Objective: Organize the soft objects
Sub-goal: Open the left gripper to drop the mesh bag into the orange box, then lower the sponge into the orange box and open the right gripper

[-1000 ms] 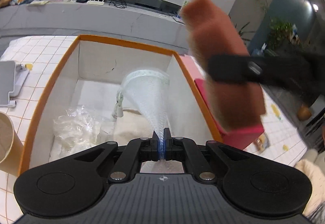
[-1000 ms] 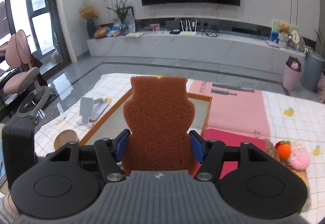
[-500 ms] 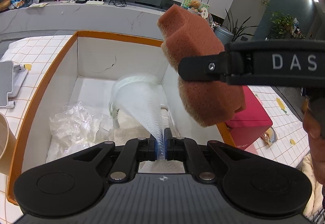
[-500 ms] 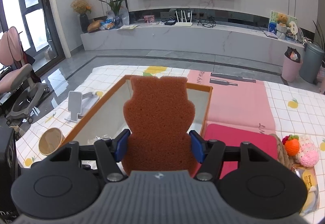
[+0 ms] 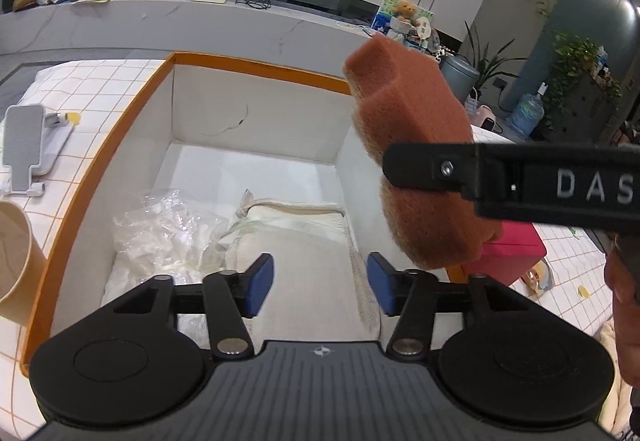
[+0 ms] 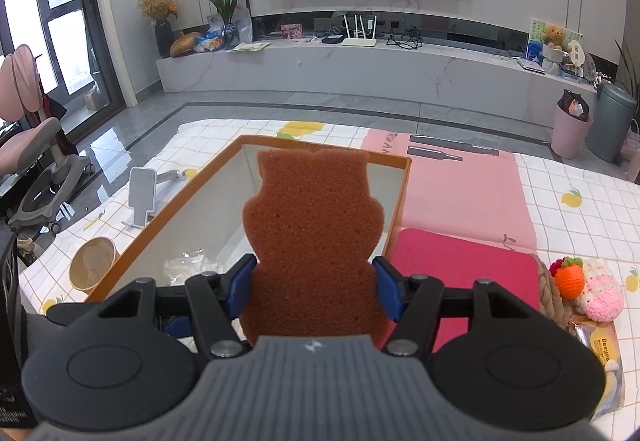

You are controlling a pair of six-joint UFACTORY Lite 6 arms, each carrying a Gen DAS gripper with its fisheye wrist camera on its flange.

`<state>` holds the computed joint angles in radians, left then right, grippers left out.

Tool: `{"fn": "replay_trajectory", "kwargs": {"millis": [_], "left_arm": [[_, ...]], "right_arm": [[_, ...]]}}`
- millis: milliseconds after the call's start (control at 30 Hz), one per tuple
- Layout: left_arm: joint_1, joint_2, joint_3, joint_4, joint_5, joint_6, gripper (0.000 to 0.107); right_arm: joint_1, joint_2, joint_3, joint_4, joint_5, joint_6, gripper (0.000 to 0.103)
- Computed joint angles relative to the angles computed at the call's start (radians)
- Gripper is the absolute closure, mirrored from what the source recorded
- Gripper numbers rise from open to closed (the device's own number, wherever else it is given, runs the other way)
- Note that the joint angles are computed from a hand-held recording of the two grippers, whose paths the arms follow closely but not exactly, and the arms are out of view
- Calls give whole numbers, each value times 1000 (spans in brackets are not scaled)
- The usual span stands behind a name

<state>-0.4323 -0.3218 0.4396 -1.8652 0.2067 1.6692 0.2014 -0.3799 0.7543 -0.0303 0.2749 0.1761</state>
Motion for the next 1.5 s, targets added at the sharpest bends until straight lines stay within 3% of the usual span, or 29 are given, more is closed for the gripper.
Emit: {"fn": "replay_trajectory", "kwargs": {"millis": [200, 333, 400, 467, 567, 667, 800, 933, 1067, 1233, 1333, 1433, 1500], "left_arm": [[47, -110, -34, 180, 11, -117, 26], [133, -207, -48, 416, 73, -320, 24], [173, -245, -52, 489, 104, -370, 24], [215, -274, -68, 440, 136, -282, 23], [243, -274, -84, 359, 137, -175, 22], [243, -256, -74, 392, 109, -203, 23], [240, -249, -70, 380, 92, -176, 22], [249, -225, -42, 376, 97, -168, 23], [296, -188, -17, 387, 136, -178, 23], [328, -153, 4, 462, 143, -261, 23], [340, -129, 20, 502, 171, -304, 23], [327, -149, 13, 544, 153, -348, 23], [318, -168, 5, 561, 136, -364, 23]], "right_arm": [[5, 0, 4, -18, 1, 13, 41], [8, 40, 44, -24, -16, -14, 41], [29, 68, 70, -110, -38, -5, 41], [52, 100, 95, -131, -74, -96, 41], [92, 201, 182, -4, -75, -368, 39], [115, 388, 387, -23, 47, -373, 39], [110, 625, 655, 75, 194, -481, 40], [183, 787, 784, -168, 223, -437, 41], [200, 981, 980, -111, 339, -532, 41], [197, 1112, 1092, -89, 374, -509, 41], [176, 1119, 1069, -30, 331, -527, 40], [165, 1057, 959, -36, 236, -490, 32], [162, 1052, 959, -51, 246, -425, 23]]}}
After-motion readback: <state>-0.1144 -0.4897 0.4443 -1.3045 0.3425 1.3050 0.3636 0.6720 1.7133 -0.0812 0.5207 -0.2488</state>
